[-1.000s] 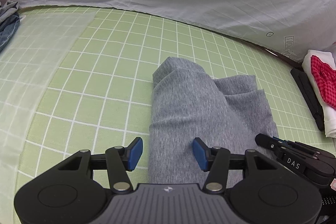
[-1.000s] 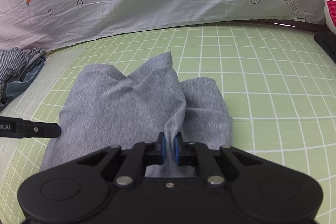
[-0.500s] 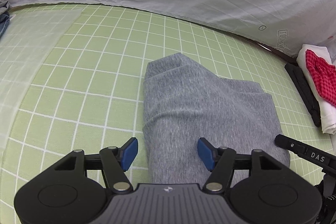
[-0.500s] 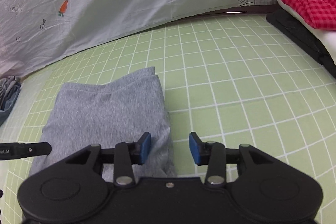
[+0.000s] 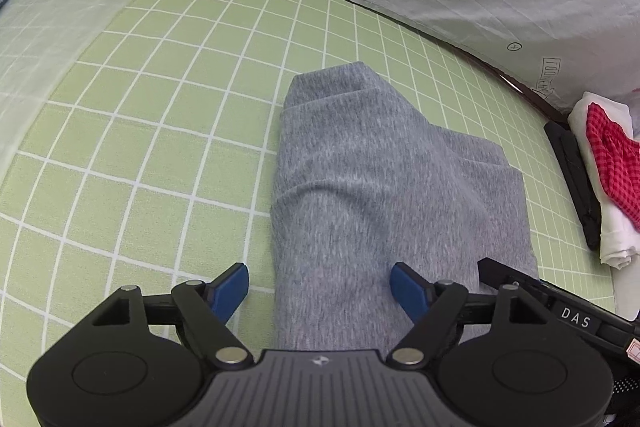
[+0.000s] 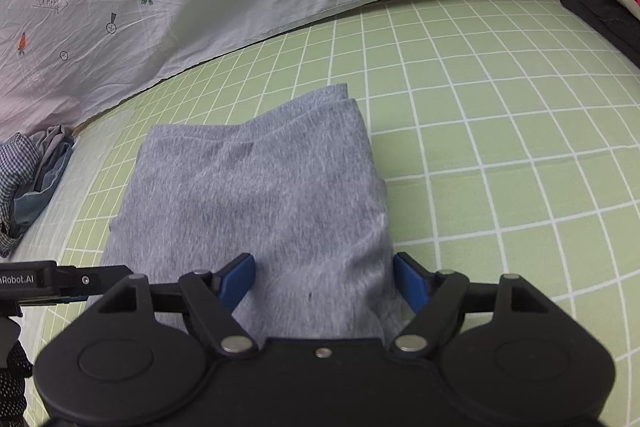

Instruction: Fold clothes

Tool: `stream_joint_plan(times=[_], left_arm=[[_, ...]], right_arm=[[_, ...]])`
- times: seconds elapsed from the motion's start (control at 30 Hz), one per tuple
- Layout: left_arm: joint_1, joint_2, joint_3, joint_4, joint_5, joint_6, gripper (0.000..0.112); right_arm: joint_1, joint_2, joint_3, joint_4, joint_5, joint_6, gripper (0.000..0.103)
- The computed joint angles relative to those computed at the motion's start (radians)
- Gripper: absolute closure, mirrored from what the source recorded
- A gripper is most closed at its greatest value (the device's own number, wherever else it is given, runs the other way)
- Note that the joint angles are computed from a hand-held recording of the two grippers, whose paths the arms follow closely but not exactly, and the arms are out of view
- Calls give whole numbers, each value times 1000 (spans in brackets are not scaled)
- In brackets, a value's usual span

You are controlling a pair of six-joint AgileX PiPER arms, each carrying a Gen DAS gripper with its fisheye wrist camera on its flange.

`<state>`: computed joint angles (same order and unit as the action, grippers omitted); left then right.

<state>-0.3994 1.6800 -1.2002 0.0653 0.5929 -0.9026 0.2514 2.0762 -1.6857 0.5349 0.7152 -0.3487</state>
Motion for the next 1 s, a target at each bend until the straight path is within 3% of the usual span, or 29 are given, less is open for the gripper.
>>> stream_joint_plan(times=[0.07, 0.1, 0.13, 0.2, 0.27, 0.3, 0.33, 0.47, 0.7, 0.83, 1.0], left_arm=[[18, -6, 29, -81, -54, 42, 39], [25, -7, 36, -125, -70, 79, 53], [31, -5, 37, -162, -76, 102, 62], [30, -8, 35, -175, -73, 98, 66], [35, -28, 41, -202, -73, 138, 79], [38, -45, 50, -229, -79, 172, 88], [43, -67, 63, -266, -89, 219, 91], [68, -122, 86, -468, -95, 455, 93], [75, -113, 64, -882, -57, 873, 93], [14, -40, -40, -935, -28, 918, 93], [-66, 81, -242, -875, 10, 863, 93]], right_arm=[[13, 5, -13, -18, 5, 14, 19], [20, 8, -21, -28, 11, 23, 19], [27, 11, -29, -26, 19, 30, 20], [43, 12, -39, -28, 35, 54, 28], [58, 10, -50, -39, 57, 92, 54], [65, 6, -51, -45, 63, 116, 61], [70, -8, -35, -41, 56, 128, 72], [102, -112, 73, -37, -8, 148, 81], [141, -335, 229, -322, -65, 472, 81], [106, -431, 288, -443, -48, 630, 81], [11, -507, 324, -467, -35, 623, 81]])
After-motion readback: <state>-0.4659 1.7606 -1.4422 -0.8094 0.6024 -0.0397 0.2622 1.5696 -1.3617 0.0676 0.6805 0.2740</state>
